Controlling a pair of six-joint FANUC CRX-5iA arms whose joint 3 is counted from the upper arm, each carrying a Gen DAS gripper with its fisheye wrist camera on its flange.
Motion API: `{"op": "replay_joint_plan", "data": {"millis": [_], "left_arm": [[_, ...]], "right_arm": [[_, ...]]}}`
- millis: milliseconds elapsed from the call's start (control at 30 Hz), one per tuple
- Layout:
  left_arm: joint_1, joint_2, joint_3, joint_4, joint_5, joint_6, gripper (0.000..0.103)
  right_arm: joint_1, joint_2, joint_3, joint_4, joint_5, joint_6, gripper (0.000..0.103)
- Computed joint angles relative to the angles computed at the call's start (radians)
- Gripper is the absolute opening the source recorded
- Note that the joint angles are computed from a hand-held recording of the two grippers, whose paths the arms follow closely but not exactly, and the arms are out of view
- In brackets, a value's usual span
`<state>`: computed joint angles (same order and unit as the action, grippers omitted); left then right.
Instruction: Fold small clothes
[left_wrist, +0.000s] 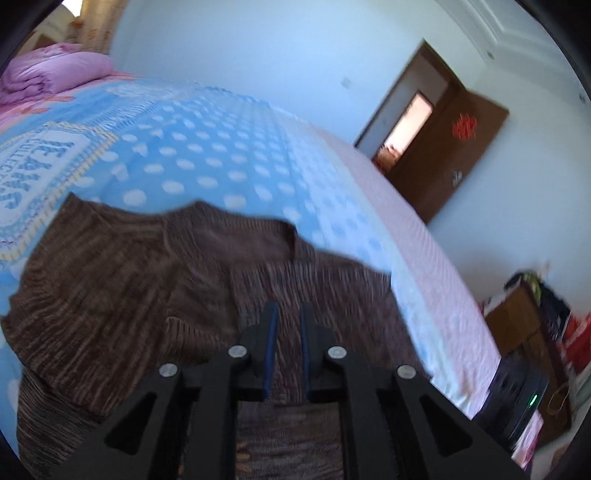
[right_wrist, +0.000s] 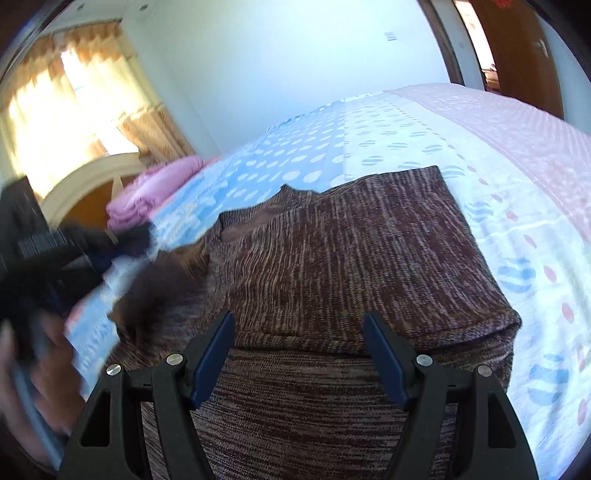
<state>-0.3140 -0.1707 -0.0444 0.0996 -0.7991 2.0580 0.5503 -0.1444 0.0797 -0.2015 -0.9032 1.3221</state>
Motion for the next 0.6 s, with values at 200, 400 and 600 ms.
{"op": "replay_joint_plan", "data": {"millis": [200, 400, 600], "left_arm": [[-0.062, -0.113, 0.013, -0.28, -0.125, 0.042, 0.081], [-0.124, -0.132, 0.083, -0.69, -0.489, 0.154, 0.085], [0.069, -0.183, -0.016, -0.484, -0.444, 0.063, 0.086]], "right_arm": [[-0.032, -0.005, -0.001, -0.05, 0.022, -0.025, 0.073], [-0.014, -0.017, -0.013, -0.006, 0.02, -0.038, 0.073], [0.086, 0.051, 0.109, 0.099, -0.15, -0.01, 0.073]]}}
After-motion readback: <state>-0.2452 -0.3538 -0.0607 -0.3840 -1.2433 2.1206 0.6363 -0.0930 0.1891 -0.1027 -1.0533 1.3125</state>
